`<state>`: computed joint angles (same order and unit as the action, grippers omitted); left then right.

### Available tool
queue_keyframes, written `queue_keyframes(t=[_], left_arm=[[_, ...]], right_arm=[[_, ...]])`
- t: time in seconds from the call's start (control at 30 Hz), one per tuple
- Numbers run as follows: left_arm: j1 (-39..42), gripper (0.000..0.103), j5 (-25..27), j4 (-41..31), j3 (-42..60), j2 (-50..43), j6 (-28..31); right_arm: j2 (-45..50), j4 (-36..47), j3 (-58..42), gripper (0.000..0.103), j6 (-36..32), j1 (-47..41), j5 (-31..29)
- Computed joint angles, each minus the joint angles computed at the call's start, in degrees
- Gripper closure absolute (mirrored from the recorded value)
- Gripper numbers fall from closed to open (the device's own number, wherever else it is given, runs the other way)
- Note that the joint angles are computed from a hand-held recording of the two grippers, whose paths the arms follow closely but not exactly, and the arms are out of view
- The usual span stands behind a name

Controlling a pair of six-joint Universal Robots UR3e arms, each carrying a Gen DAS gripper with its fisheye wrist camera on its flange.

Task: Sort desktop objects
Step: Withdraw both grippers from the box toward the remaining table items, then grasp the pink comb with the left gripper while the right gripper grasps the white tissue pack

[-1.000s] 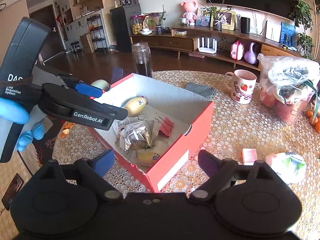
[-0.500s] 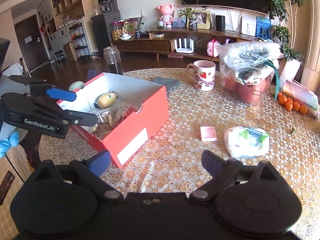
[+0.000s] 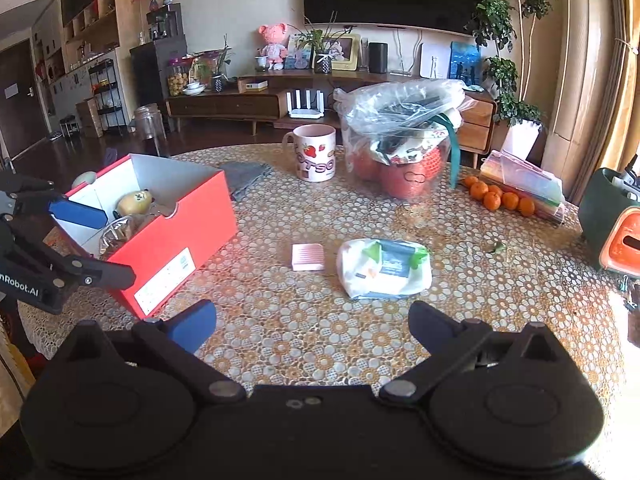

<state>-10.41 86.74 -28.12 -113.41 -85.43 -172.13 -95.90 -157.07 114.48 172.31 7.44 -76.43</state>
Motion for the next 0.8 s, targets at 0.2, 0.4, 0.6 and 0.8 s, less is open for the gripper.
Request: queue_keyframes(t=[0.2,0.4,0.6,0.8], left_arm=[[-2.3,0.0,-0.99,3.6,4.08,-8.04,2.77],[-2.3,0.0,-2.5,4.34,11.95,-17.5,5.5],[-1.45,0.0,-4.79,3.45,21.03,-26.01,8.77],[-1.15,0.0,-6.58,-0.34,30.18,-33.51,11.22]], right_arm=[[3.27,0.75,-2.34,0.0,-0.66,-2.26,-0.08],[11.55,4.81,-11.79,0.0,1.79,-1.86,-2.89],[21.08,10.32,-24.61,0.001,6.5,-1.04,-6.05],[31.3,16.22,-38.92,0.001,13.36,1.18,-10.52]])
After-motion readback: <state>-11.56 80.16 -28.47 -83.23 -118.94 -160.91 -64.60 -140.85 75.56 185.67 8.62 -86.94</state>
